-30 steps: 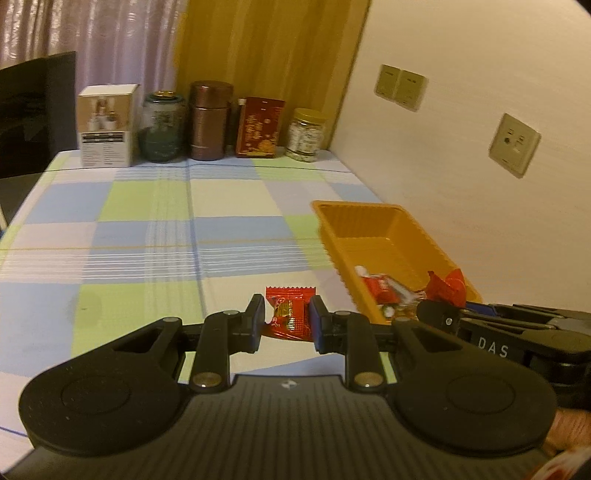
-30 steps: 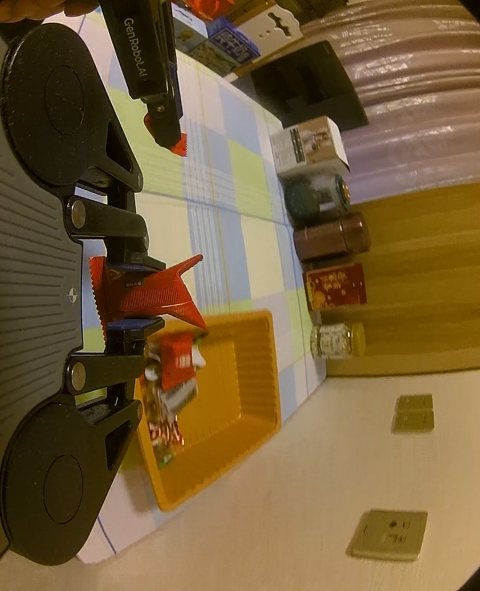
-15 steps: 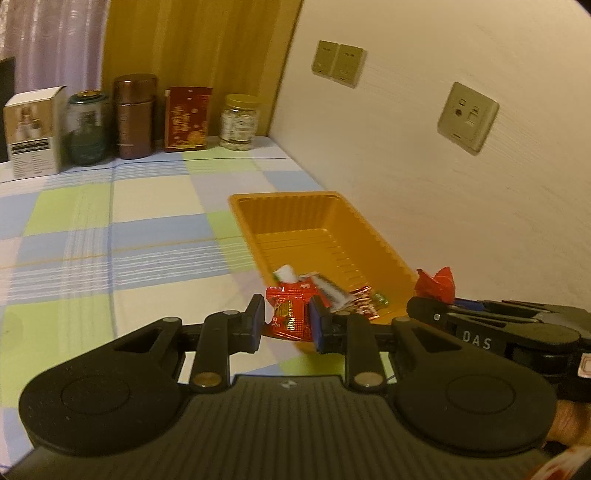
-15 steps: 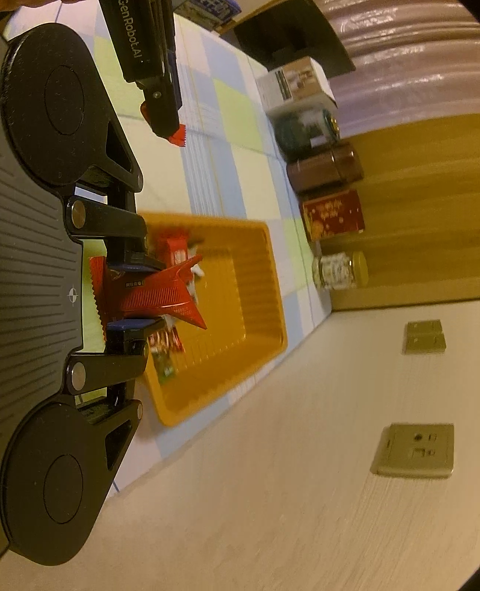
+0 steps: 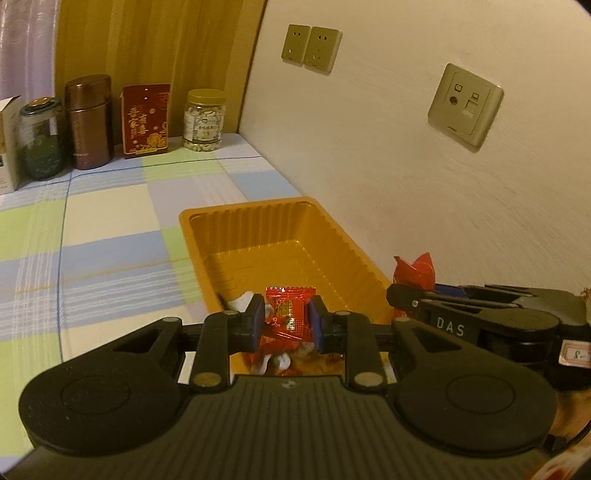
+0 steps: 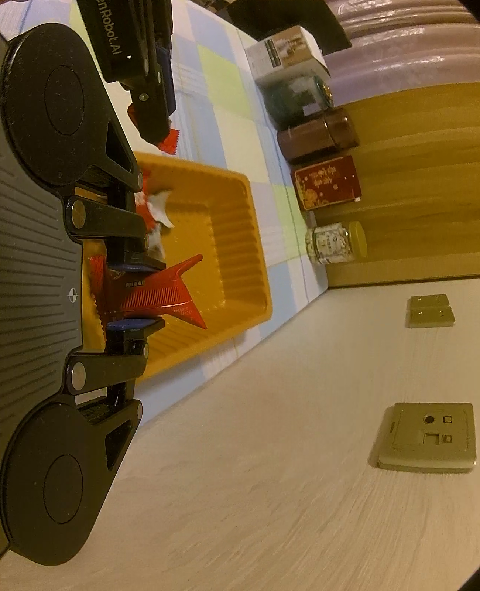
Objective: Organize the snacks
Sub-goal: 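Open the left gripper to drop its candy while the right gripper releases its packet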
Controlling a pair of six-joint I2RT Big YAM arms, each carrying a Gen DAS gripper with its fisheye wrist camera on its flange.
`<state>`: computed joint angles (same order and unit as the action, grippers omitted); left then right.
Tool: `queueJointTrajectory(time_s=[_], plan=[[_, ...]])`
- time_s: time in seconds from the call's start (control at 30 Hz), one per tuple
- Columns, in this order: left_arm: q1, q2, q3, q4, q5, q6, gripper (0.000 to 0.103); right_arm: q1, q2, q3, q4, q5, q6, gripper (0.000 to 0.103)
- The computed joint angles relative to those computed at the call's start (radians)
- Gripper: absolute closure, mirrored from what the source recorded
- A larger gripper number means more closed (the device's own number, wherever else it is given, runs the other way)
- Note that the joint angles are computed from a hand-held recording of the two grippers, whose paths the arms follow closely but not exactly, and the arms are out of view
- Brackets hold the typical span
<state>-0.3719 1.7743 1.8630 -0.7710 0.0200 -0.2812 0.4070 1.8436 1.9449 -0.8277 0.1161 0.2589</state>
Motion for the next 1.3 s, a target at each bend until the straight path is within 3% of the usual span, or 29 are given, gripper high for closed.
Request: queueJointTrajectory(time_s=[0.63,0.77,0.97,1.3], plan=[[0.020,0.276,0.351,-0.123,0.024,0.035,0.080,-0.055,0.187,0.217,-0.087,-0.046,-0.028,0.078],[0.022,0.304,0.376,-0.116,-0.002,0.044,0.074,-0.057,0.207,0.241,-0.096,-0.048,-0.024,0.078],[0.047,0.278,0.331,-0.089,0.003,0.028,0.074,-0.055,0.227,0.265,-0.103,-0.058,-0.021,0.078],[0.068,0.162,0.151,-0.023,-0.047,-0.030,0.071,-0.048,0.259,0.322,-0.104,-0.101,-0.009,0.078]])
